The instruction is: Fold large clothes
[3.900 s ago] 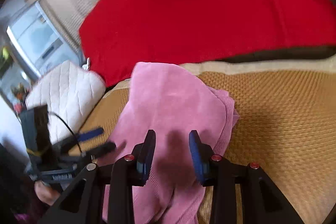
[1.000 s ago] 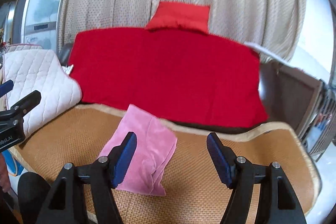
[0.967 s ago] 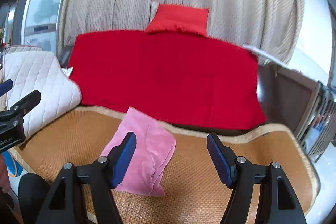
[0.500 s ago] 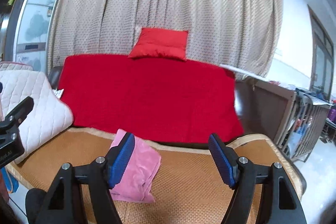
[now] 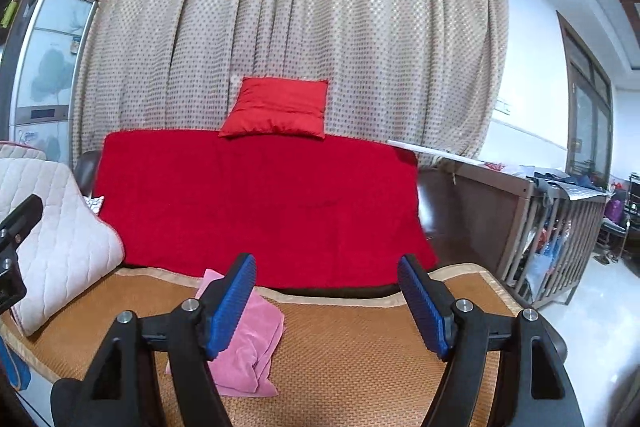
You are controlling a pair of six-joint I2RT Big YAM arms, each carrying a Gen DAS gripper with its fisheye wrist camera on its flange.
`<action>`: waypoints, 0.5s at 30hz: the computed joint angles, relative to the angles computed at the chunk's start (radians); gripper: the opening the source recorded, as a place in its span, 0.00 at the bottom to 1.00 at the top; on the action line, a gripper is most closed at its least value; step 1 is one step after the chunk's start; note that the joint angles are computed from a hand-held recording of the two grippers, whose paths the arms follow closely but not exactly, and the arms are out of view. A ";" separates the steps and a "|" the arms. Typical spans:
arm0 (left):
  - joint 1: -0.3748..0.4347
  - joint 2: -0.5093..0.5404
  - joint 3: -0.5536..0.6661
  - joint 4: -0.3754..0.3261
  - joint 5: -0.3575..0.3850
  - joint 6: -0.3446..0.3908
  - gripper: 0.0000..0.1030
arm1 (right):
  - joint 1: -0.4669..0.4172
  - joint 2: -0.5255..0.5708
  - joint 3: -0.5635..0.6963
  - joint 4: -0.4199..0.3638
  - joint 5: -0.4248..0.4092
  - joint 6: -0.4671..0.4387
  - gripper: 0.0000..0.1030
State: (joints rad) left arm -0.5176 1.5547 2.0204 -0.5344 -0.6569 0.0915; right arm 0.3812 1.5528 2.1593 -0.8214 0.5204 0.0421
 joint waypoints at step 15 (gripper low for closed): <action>-0.020 -0.037 -0.026 0.046 -0.011 0.021 1.00 | 0.019 -0.040 -0.011 0.017 0.053 -0.009 0.75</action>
